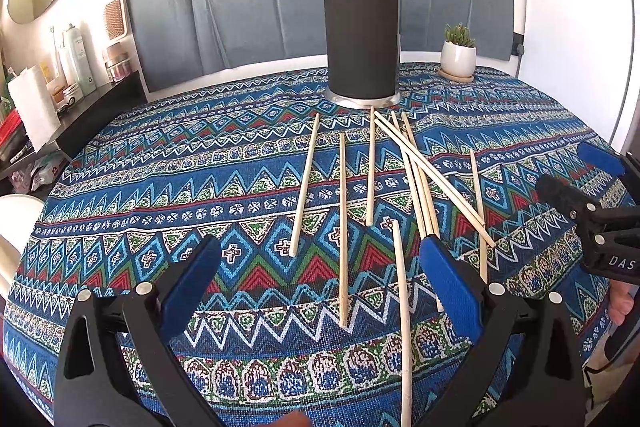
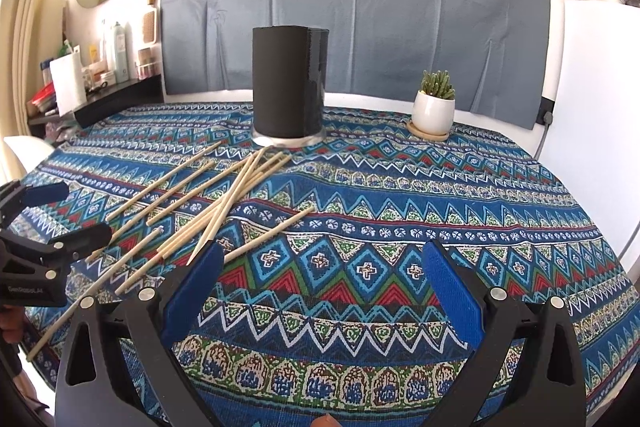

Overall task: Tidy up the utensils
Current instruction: 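Reach the left gripper down and grasp a single wooden stick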

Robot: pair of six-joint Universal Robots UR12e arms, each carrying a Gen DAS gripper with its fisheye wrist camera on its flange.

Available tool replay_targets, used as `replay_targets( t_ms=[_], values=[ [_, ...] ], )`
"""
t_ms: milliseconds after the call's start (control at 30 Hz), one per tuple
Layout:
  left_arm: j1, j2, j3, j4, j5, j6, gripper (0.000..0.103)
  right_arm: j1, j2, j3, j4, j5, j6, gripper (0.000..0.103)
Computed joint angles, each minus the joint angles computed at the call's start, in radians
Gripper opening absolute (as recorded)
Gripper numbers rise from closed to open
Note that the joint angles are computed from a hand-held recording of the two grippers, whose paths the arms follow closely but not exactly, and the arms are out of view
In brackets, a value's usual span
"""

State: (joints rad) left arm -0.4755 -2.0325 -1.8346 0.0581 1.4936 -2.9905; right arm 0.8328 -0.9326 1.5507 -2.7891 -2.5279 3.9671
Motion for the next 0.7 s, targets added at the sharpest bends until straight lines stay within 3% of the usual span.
replay_targets(
  t_ms=[100, 367, 500, 700],
  values=[
    [0.000, 0.007, 0.000, -0.031, -0.006, 0.026, 0.097, -0.001, -0.006, -0.008, 0.081, -0.006, 0.060, 0.095],
    [0.013, 0.046, -0.011, -0.153, -0.019, 0.068, 0.097, -0.024, -0.031, -0.016, 0.190, 0.102, 0.043, 0.095],
    [0.014, 0.067, -0.011, -0.232, -0.011, 0.116, 0.097, -0.052, -0.057, -0.015, 0.250, 0.214, 0.042, 0.095],
    [0.009, 0.086, 0.014, -0.380, 0.008, 0.182, 0.097, -0.111, -0.083, -0.035, 0.311, 0.453, 0.032, 0.095]
  ],
)
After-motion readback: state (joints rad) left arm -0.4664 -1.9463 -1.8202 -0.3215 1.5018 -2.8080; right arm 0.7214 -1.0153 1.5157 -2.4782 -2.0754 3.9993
